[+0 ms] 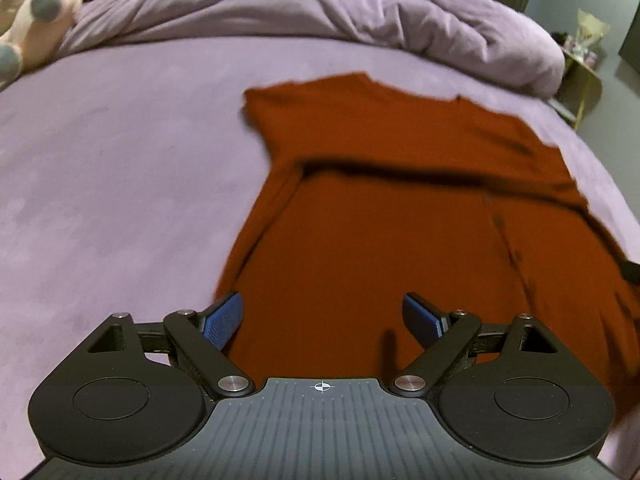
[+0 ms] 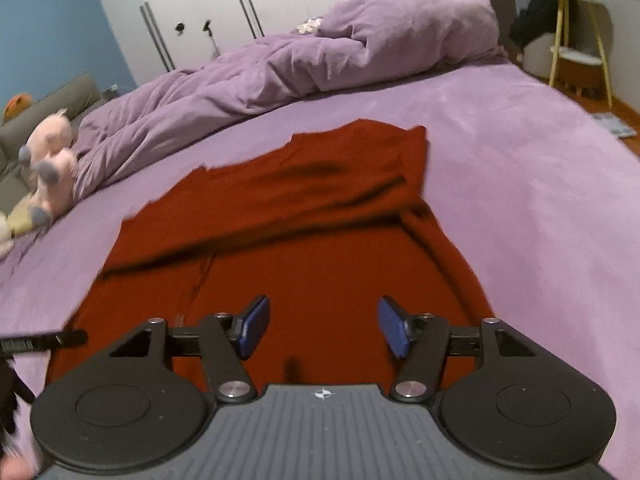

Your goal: Fold small clothes

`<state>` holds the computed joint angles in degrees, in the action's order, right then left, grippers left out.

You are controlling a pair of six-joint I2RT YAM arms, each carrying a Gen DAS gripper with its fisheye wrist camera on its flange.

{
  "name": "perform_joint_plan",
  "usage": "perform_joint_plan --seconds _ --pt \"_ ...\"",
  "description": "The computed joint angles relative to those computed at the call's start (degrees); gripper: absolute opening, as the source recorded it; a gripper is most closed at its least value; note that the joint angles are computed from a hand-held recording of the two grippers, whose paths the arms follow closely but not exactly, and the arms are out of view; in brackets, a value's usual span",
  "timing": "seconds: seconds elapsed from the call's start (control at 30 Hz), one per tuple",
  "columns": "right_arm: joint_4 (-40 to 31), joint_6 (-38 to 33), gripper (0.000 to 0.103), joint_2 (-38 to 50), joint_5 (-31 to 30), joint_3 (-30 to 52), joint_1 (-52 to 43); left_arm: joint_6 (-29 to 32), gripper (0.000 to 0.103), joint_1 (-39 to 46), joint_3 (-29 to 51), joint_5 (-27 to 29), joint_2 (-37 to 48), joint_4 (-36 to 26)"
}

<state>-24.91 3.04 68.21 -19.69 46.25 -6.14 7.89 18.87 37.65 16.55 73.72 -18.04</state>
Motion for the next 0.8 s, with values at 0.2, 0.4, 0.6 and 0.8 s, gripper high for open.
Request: perform_joint_plan --seconds 0.2,0.4,0.6,0.8 --pt "-15.2 -7.9 0.073 -13.0 0.3 -2.0 -8.9 10.3 0.091 9.5 -7.6 2.6 -14.5 -10.7" --pt "-24.4 -13.1 0.057 -14.4 0.2 -1.3 -14.6 12.7 0.084 18.8 -8.3 10.5 -14.8 -20.1" --pt "-28.0 -14.2 0.039 -12.2 -1.7 -3.0 -16.9 15.4 0.067 19.9 -8.1 13.5 -13.5 -22.8" --pt "-29.9 -14.5 0.018 -8.1 -7.8 -1.8 -20.6 15.3 0.043 20.2 -7.1 13.1 -10.6 -22.9"
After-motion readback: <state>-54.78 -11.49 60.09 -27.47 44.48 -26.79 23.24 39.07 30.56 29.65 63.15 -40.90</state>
